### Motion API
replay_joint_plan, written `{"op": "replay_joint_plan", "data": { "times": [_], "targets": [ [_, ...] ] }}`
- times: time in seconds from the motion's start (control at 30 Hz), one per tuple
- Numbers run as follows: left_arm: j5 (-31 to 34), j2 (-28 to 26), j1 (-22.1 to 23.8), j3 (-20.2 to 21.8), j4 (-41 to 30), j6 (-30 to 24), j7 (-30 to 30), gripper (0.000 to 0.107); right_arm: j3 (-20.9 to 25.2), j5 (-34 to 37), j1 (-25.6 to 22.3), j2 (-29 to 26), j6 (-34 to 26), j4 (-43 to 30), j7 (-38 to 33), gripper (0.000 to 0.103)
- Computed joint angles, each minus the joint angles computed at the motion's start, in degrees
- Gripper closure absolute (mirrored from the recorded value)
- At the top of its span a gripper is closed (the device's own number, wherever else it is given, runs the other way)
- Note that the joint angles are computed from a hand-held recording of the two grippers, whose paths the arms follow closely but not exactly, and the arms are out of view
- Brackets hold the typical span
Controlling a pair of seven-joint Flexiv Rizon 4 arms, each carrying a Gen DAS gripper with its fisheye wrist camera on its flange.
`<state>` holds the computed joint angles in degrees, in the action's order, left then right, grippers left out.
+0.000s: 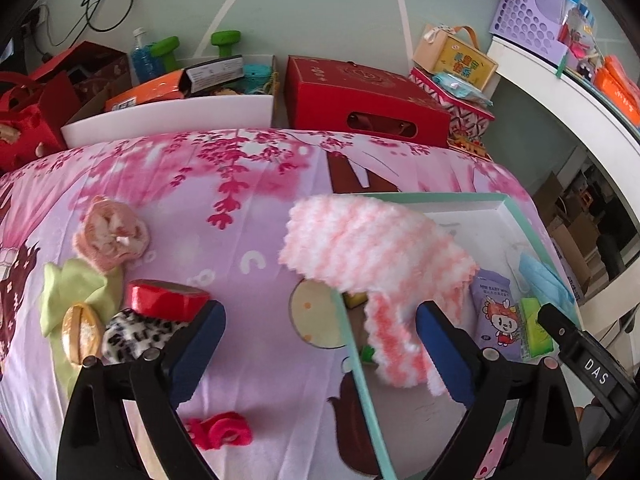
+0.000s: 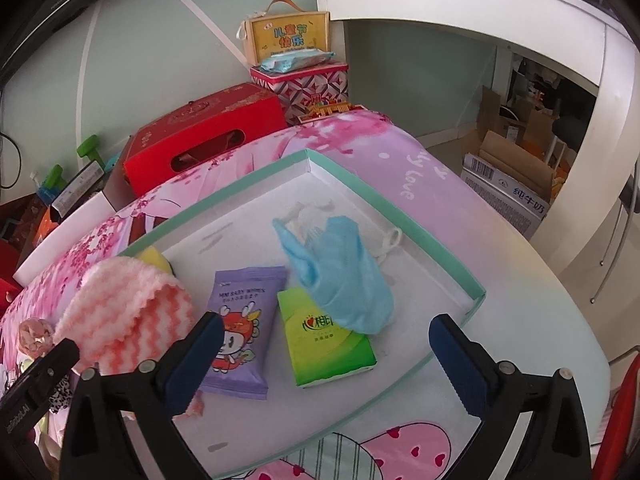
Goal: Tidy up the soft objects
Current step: 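Move both open tools back toward the remaining items on the bed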
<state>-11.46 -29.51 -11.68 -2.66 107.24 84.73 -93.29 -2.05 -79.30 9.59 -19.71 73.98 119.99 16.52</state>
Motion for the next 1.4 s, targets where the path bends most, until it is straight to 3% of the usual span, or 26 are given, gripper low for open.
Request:
{"op": "replay_joint_plan", "data": {
  "times": [0.2, 0.47, 0.67, 1.0, 1.07, 1.23, 1.4],
  "targets": [
    [0.2, 2.4, 0.4, 1.2, 2.5, 0.7, -1.2, 0.011, 0.7, -2.9, 0.2, 0.7, 0.1, -0.8, 1.2, 0.0],
    [-0.1, 6.5, 1.8, 3.1, 7.5, 5.1, -3.6, 0.011, 2.0, -0.6, 2.1, 0.1, 0.6, -2.7, -3.0, 0.0],
    [4.2, 8.8, -2.8, 13.8, 8.9, 3.7, -10.8, 0.011, 2.0, -0.5, 4.7, -0.8, 1.8, -4.8, -5.2, 0.0],
    [14.6, 12.7, -2.9, 23.2, 11.9, 3.0, -23.4, 0.011, 2.2, 1.1, 10.0, -4.0, 4.4, -9.3, -11.2, 0.0],
    [15.8, 13.3, -1.7, 22.8, 12.2, 2.5, -24.8, 0.011, 2.2, 2.3, 11.1, -4.8, 5.1, -10.1, -13.3, 0.0],
    [14.9, 14.8, 4.3, 17.2, 14.4, 2.0, -23.8, 0.011, 2.1, 8.1, 14.1, -6.6, 6.4, -11.1, -20.3, 0.0],
    [13.5, 15.5, 7.6, 14.2, 16.3, -0.7, -22.0, 0.011, 5.8, 20.5, 15.2, -8.6, 4.6, -11.9, -31.6, 0.0]
  ]
}}
